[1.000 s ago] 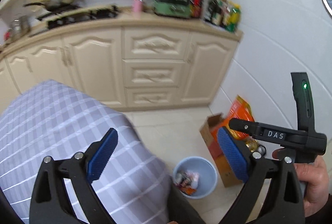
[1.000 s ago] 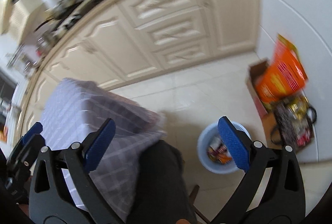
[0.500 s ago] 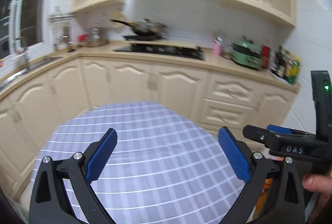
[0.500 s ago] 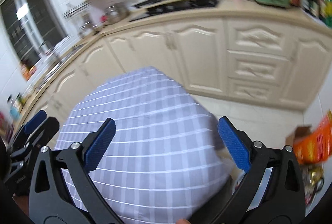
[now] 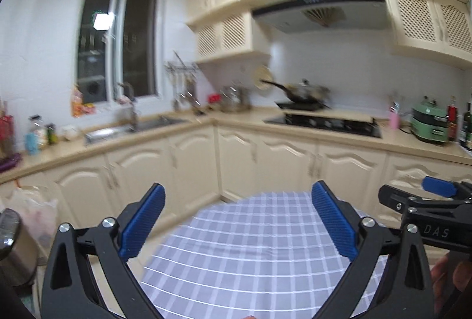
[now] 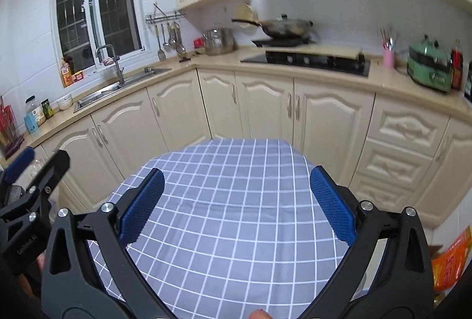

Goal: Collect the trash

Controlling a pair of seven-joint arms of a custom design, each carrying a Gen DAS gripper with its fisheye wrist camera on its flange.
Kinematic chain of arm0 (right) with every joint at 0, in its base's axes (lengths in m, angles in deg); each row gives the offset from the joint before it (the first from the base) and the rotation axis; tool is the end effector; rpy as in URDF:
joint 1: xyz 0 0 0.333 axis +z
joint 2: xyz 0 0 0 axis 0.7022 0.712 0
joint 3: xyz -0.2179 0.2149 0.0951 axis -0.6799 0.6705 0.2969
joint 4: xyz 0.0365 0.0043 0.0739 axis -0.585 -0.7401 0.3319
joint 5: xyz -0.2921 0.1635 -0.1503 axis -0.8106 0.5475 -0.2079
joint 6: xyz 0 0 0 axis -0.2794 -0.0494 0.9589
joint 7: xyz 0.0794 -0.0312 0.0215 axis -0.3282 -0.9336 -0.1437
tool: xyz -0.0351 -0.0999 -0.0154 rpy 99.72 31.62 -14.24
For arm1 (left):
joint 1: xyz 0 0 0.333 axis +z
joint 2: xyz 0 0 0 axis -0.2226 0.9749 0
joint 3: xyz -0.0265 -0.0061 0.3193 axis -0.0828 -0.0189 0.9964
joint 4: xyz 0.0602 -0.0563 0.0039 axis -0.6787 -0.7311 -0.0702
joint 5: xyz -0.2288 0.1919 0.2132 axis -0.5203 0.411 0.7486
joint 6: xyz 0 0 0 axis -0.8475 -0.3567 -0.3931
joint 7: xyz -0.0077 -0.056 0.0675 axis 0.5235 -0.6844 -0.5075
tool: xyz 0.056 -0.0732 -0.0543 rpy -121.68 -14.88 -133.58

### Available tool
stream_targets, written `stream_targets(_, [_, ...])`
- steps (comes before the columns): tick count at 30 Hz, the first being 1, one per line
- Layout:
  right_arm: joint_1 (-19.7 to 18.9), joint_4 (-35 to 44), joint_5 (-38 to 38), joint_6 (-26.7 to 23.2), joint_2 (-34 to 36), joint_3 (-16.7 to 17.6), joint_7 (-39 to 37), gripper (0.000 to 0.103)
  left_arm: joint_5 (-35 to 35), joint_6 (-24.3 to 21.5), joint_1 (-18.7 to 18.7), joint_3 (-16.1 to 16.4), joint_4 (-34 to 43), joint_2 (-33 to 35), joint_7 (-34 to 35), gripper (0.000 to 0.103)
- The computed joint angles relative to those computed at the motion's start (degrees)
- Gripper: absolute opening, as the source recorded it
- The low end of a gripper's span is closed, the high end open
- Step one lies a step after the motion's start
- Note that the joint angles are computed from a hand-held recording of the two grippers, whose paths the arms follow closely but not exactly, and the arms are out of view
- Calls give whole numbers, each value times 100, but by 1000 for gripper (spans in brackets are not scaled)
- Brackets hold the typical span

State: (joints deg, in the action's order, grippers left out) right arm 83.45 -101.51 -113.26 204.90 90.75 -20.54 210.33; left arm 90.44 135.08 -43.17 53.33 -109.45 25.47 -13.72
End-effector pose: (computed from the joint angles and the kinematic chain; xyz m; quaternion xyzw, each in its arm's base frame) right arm 0.5375 0.3974 0.6896 -0.5097 0.6801 -0.3694 0.3758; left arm 0.5609 -0.3911 0.6934 -0.4747 0.6240 -0.4681 0.4077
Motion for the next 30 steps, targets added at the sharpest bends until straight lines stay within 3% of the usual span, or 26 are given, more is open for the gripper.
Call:
stream_targets(3, [116, 85, -185, -53, 44, -23, 74, 97, 343, -104, -35, 77, -294, -270, -373, 98])
stream_targets(12, [519, 84, -913, -404, -74, 35, 410, 97, 335, 116, 489, -400, -1285, -1082, -521, 98])
stream_targets(18, [649, -36, -1347, -527, -235, 159, 610, 97, 729, 292, 834, -664, -1903, -1655, -1153, 98])
stream_targets(30, [700, 9, -1669, -649, -250, 292, 683, 97, 911, 351, 1313, -1052, -2217, -1947, -1515, 99])
